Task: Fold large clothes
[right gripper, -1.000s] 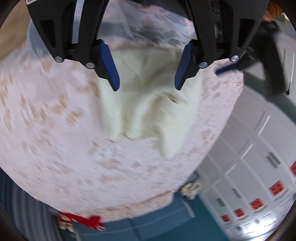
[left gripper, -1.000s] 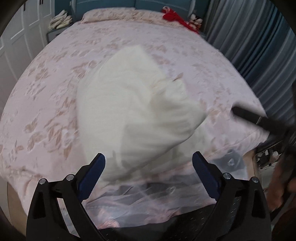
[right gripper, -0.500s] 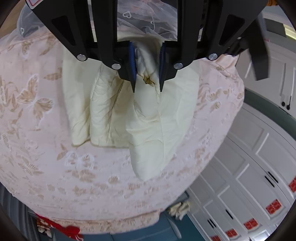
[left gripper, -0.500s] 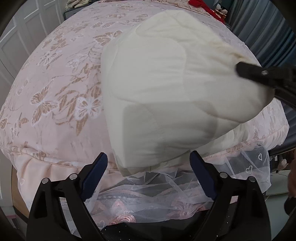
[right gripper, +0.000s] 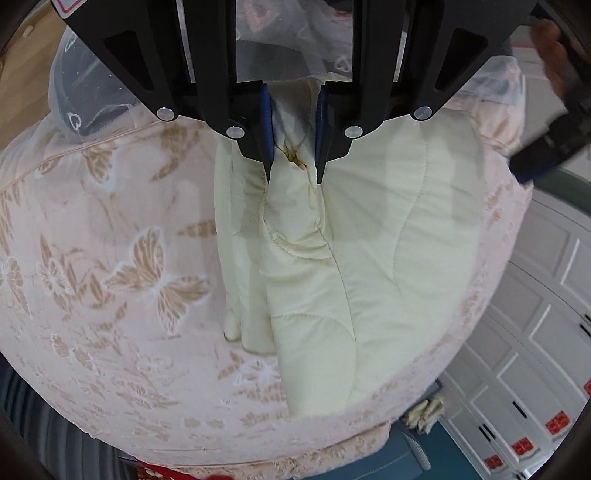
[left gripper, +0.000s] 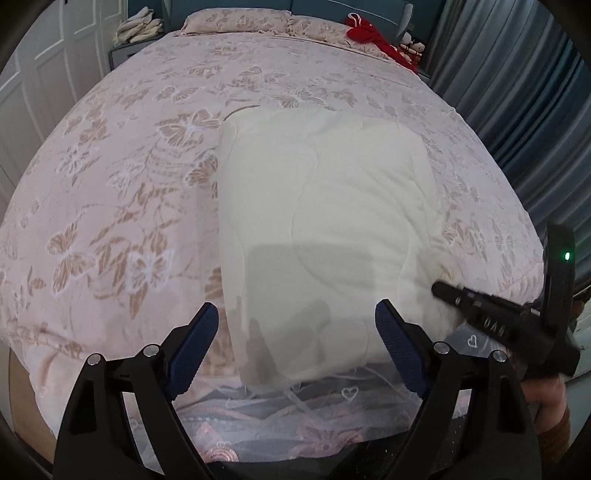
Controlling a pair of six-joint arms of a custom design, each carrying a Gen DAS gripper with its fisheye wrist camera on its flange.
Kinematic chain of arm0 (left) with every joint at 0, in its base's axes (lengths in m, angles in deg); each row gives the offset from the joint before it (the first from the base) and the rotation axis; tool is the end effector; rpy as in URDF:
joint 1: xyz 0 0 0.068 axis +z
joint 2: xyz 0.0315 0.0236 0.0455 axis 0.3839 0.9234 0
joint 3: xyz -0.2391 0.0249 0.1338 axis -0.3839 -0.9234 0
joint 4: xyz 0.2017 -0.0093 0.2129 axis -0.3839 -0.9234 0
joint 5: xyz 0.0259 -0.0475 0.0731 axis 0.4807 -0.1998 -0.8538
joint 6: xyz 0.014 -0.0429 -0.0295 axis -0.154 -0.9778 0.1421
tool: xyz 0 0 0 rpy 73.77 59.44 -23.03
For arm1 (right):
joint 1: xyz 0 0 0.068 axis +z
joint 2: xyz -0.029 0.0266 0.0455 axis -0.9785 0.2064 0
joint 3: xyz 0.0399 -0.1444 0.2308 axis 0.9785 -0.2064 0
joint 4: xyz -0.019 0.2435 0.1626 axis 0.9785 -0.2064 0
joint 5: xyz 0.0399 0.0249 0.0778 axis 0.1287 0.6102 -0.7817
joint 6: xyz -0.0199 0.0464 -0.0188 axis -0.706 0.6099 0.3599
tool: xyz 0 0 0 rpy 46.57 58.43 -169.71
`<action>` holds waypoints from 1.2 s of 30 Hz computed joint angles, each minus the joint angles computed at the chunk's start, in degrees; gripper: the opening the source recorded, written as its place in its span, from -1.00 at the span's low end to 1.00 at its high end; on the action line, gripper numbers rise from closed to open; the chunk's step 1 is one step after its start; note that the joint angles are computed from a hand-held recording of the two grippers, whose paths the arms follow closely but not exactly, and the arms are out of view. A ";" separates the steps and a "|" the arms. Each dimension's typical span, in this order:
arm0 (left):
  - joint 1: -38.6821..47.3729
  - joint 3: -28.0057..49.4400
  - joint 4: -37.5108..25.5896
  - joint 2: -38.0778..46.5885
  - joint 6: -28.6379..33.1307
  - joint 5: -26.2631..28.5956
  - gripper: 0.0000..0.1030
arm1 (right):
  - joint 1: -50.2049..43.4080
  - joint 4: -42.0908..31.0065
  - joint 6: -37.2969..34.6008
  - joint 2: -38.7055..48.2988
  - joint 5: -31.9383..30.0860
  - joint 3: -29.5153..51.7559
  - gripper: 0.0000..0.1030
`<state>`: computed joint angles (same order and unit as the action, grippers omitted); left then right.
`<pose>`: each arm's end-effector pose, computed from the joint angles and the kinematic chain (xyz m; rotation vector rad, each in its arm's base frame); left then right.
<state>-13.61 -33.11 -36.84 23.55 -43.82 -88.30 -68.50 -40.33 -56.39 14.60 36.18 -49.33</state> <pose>0.1627 -0.1082 0.1906 -0.2730 2.5966 -0.1735 0.2376 0.0516 0.1332 -0.3038 2.6918 0.4935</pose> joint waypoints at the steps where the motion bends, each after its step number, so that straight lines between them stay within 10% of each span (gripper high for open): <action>1: 0.46 0.88 0.67 2.18 0.62 -0.14 0.63 | 0.03 0.76 -0.10 0.81 0.54 -0.33 -0.68; 15: 1.56 4.02 8.55 21.59 1.96 0.04 0.62 | -5.97 4.63 -1.07 9.77 -3.91 -2.13 -0.62; 28: 3.76 4.97 8.94 24.05 2.87 0.09 0.62 | -5.68 -9.85 -2.06 -9.71 0.62 5.14 -0.27; 32: 3.78 5.75 6.79 22.24 2.75 -0.48 0.55 | 1.67 -5.83 -1.11 -4.04 8.58 8.61 -0.76; 36: 2.71 7.96 3.65 20.10 3.51 -5.40 0.51 | 5.00 -3.96 -0.52 5.95 9.65 12.70 -0.77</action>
<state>-10.90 -25.15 -33.19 43.65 -40.31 -93.70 -63.50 -44.29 -56.91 20.55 45.83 -36.63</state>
